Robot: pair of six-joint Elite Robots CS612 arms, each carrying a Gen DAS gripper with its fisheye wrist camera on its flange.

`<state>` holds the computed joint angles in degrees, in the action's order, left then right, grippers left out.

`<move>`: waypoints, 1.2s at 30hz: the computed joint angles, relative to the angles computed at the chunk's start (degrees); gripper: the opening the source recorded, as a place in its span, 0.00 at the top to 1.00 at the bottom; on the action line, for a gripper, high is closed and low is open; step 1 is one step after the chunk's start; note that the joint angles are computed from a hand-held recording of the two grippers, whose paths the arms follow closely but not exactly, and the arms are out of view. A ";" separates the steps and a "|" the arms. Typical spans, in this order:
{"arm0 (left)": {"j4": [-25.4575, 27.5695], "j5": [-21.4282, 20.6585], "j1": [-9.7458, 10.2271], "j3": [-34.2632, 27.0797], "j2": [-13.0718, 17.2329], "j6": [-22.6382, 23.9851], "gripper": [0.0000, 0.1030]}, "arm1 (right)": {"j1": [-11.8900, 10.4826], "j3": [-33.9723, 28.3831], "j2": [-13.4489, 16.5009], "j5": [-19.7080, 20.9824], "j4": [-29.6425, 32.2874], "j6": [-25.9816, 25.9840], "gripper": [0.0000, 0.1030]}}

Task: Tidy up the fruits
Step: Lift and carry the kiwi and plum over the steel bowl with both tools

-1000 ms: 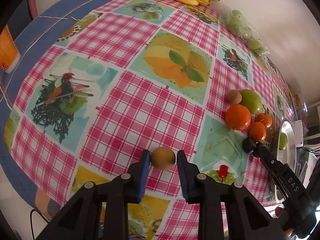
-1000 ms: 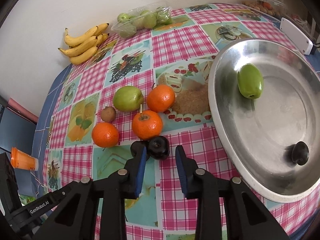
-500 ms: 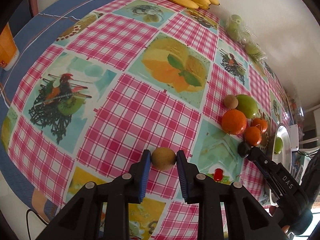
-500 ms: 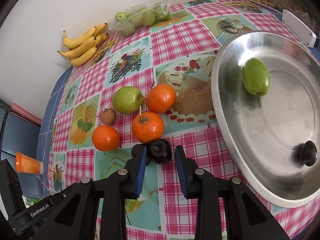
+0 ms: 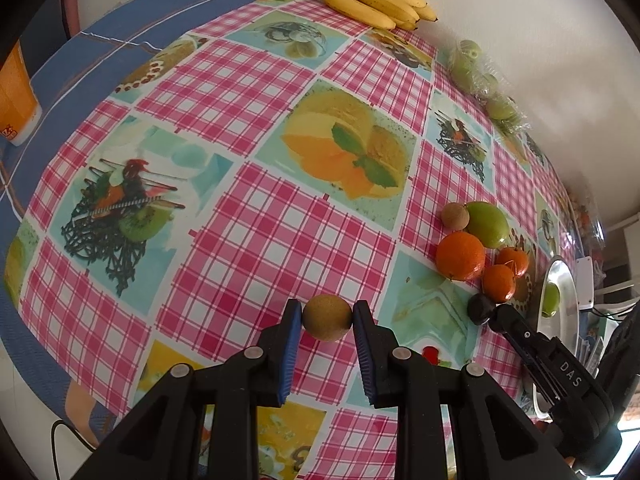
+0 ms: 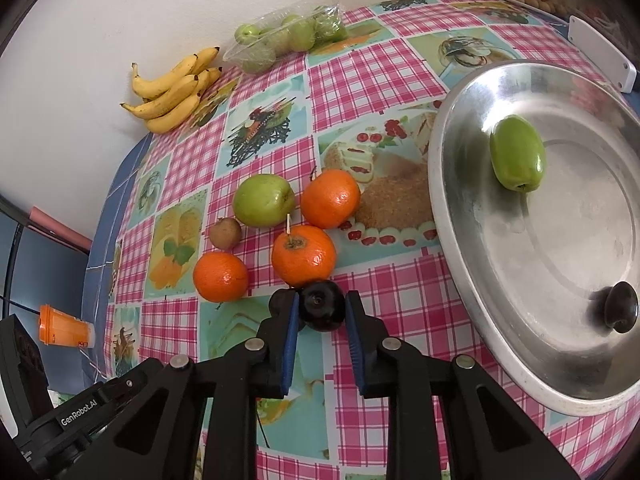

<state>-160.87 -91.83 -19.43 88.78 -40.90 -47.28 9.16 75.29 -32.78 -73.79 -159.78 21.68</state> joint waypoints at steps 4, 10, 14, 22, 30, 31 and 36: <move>-0.31 0.54 -0.17 -0.51 0.26 -0.03 0.73 | -0.14 0.55 -0.40 0.69 -1.15 0.16 0.77; -0.58 1.31 -0.65 -1.27 0.53 1.01 0.73 | -0.64 1.94 -1.36 1.51 -4.78 1.06 0.77; -0.35 1.81 -1.04 -2.30 0.93 1.38 0.73 | -0.71 2.13 -1.69 0.59 -4.85 0.98 0.77; -0.83 2.91 -1.62 -5.58 2.17 3.32 0.73 | -0.22 0.99 -1.96 -3.57 -2.95 -1.97 0.77; -0.75 4.75 -2.06 -10.40 4.14 5.60 0.73 | -0.22 -2.08 -0.89 -5.11 -0.67 -2.58 0.77; -0.52 4.81 -2.04 -10.73 4.27 5.75 0.73 | -0.25 -2.40 -0.77 -5.13 -0.45 -2.51 0.77; 1.61 4.10 -1.84 -13.77 5.87 5.52 0.73 | -0.16 -4.58 0.05 -6.63 1.84 -2.84 0.77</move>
<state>-159.26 -87.73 -21.27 75.00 -35.03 -41.76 9.01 70.71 -32.73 -80.42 -157.93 18.85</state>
